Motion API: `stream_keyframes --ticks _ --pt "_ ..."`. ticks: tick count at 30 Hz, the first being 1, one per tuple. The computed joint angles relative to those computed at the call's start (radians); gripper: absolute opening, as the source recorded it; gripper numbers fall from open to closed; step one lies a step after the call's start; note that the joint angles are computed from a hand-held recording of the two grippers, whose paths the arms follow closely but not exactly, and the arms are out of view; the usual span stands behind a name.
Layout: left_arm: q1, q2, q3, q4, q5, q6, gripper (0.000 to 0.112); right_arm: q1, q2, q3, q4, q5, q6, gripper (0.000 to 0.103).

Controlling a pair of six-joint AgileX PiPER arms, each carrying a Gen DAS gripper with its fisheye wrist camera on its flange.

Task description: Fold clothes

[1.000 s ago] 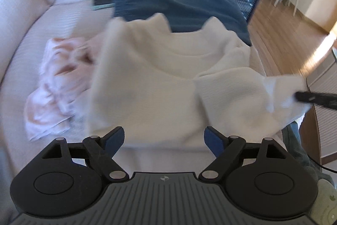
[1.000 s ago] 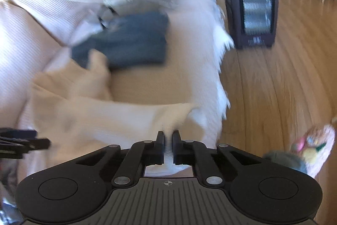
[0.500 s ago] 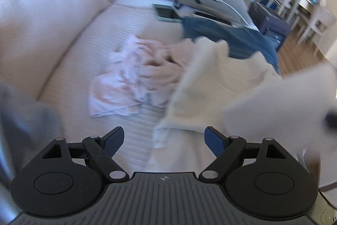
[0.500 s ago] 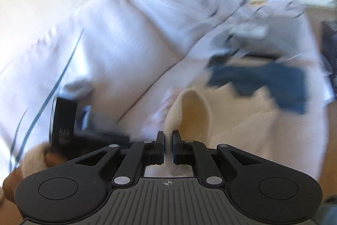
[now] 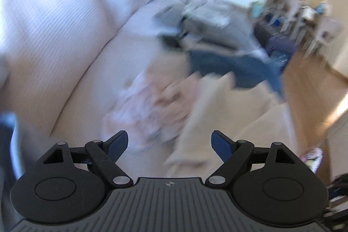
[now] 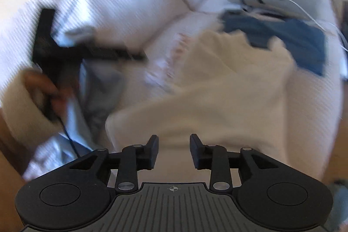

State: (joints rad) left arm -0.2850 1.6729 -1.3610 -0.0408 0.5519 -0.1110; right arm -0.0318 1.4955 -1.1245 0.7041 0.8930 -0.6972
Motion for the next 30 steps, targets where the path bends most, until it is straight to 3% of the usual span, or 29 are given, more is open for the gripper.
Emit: stream_keyframes --ticks 2,5,7,12,17,20,21,22,23,26,30 --pt "-0.033 0.032 -0.063 -0.084 0.005 0.116 0.083 -0.016 -0.014 0.034 -0.069 -0.023 0.028 0.032" --pt "-0.117 0.142 -0.199 -0.070 0.029 0.167 0.083 0.002 -0.029 0.085 -0.202 -0.101 0.079 0.032" --pt "-0.164 0.232 -0.301 -0.048 0.050 0.181 0.081 0.034 -0.029 0.113 -0.290 -0.188 0.106 0.032" --pt "-0.219 0.435 -0.496 -0.144 0.102 0.346 0.081 0.099 -0.013 0.152 -0.416 -0.356 0.093 0.032" --pt "-0.301 0.596 -0.663 0.096 0.174 0.244 0.081 0.172 0.056 0.161 -0.627 -0.480 0.132 0.032" --pt "-0.306 0.629 -0.694 0.113 0.197 0.244 0.080 0.169 0.094 0.148 -0.630 -0.490 0.093 0.032" --pt "-0.305 0.642 -0.712 0.102 0.210 0.256 0.067 0.168 0.107 0.144 -0.627 -0.495 0.071 0.032" --pt "-0.299 0.662 -0.743 0.077 0.230 0.285 0.046 0.170 0.114 0.143 -0.625 -0.501 0.056 0.032" --pt "-0.294 0.679 -0.771 0.046 0.251 0.317 0.036 0.172 0.120 0.143 -0.626 -0.506 0.043 0.032" --pt "-0.298 0.718 -0.827 0.029 0.281 0.333 0.033 0.200 0.146 0.145 -0.711 -0.536 0.068 0.032" --pt "-0.287 0.760 -0.902 -0.016 0.320 0.350 0.020 0.251 0.172 0.181 -0.973 -0.622 0.256 0.032"
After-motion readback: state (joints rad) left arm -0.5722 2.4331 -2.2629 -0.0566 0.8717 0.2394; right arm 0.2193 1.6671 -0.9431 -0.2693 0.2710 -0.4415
